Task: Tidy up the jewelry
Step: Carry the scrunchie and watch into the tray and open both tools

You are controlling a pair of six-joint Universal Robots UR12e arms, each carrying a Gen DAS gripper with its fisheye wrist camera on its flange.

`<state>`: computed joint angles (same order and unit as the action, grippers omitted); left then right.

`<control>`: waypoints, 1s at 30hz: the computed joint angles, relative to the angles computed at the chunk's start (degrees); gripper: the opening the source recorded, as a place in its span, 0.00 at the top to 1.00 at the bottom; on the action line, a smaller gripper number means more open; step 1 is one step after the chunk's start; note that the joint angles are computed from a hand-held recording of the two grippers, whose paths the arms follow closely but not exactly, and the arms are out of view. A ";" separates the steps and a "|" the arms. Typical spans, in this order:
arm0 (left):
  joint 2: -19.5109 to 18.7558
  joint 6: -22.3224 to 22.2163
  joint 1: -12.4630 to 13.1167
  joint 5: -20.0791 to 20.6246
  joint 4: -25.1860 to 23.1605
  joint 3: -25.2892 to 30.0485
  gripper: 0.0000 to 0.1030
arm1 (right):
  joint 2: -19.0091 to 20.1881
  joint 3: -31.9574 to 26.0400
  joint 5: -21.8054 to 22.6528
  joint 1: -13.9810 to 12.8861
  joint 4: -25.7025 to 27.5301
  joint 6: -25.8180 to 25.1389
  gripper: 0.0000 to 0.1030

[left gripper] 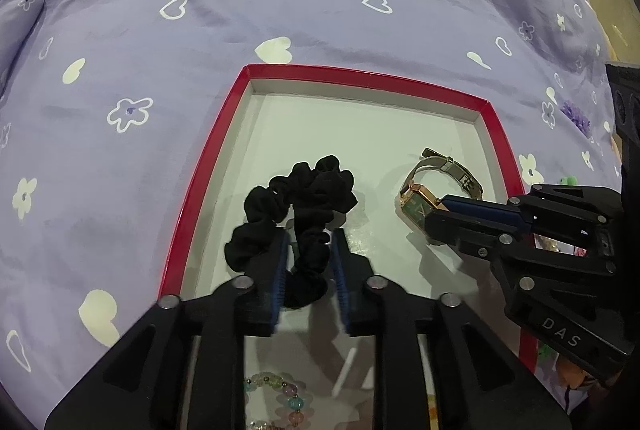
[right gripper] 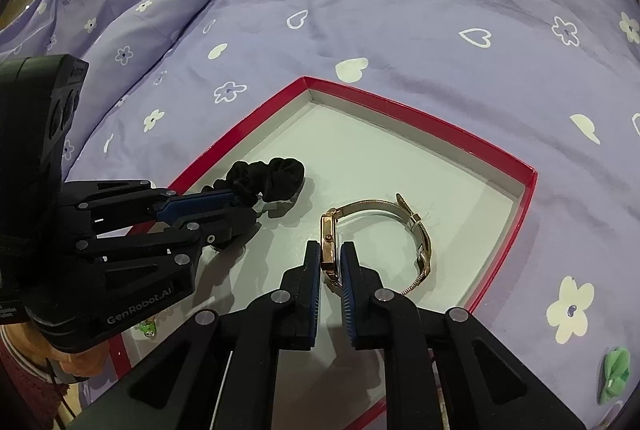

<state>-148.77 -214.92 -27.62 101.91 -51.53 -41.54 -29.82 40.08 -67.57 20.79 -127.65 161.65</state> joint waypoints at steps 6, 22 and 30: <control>1.09 -0.93 -0.15 0.60 1.36 -1.65 0.57 | -0.66 1.04 1.21 -0.35 -1.46 1.29 0.85; 5.01 -3.25 -1.75 1.57 8.51 -7.22 0.46 | -9.68 15.67 5.18 -3.42 -15.46 8.41 0.72; 5.58 -4.03 -2.72 0.42 11.03 -7.84 0.46 | -13.57 23.01 4.43 -5.40 -19.46 11.32 0.68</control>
